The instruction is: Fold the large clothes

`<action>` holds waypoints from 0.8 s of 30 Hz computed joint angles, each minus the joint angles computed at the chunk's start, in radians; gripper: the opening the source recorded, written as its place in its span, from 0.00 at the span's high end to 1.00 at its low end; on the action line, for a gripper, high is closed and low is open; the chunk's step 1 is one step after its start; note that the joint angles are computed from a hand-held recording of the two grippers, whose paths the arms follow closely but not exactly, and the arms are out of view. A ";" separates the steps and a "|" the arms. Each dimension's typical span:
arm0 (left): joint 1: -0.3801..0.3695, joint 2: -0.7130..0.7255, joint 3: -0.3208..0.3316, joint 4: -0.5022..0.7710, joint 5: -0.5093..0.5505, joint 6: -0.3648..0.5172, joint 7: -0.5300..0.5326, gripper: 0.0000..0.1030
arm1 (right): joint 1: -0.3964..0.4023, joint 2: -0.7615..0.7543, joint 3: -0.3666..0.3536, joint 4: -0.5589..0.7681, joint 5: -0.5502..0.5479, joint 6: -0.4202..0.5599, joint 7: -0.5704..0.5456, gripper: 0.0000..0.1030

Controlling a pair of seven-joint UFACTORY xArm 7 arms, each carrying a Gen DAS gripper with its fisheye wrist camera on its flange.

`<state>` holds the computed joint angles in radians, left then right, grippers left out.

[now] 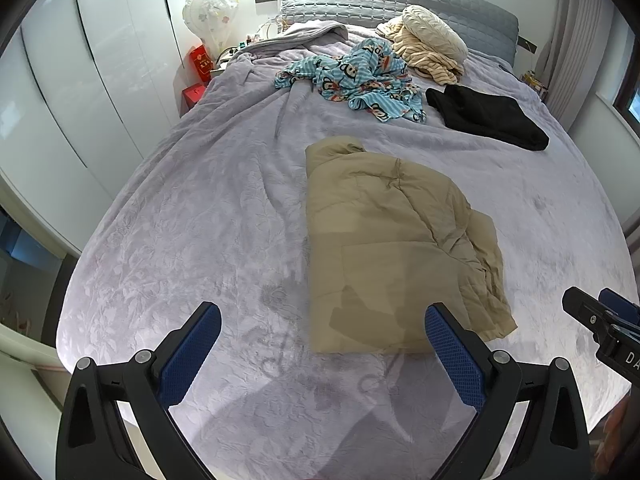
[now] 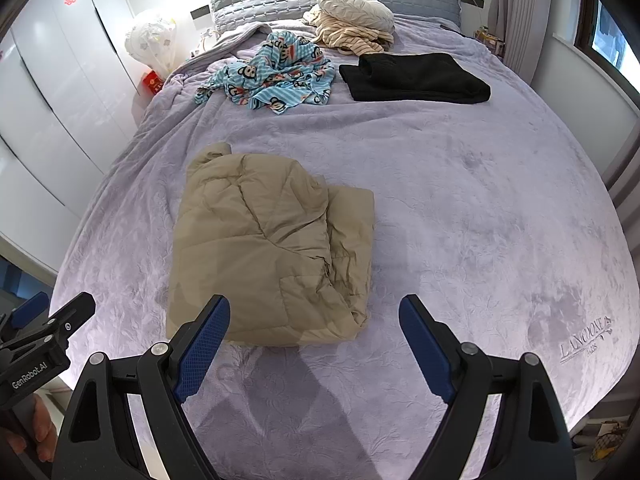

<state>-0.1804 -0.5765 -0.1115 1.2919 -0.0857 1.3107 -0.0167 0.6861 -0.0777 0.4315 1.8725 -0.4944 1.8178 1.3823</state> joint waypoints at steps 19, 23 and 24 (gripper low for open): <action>-0.001 0.004 -0.001 0.004 0.001 -0.001 -0.002 0.01 | 0.007 0.007 -0.002 0.009 -0.004 0.005 0.004 0.14; -0.002 0.007 0.001 0.005 0.001 -0.002 0.003 0.01 | 0.009 0.007 -0.003 0.010 -0.005 0.007 0.004 0.14; -0.001 0.006 0.000 0.004 0.001 -0.002 0.001 0.01 | 0.008 0.006 -0.005 0.009 -0.004 0.005 0.001 0.14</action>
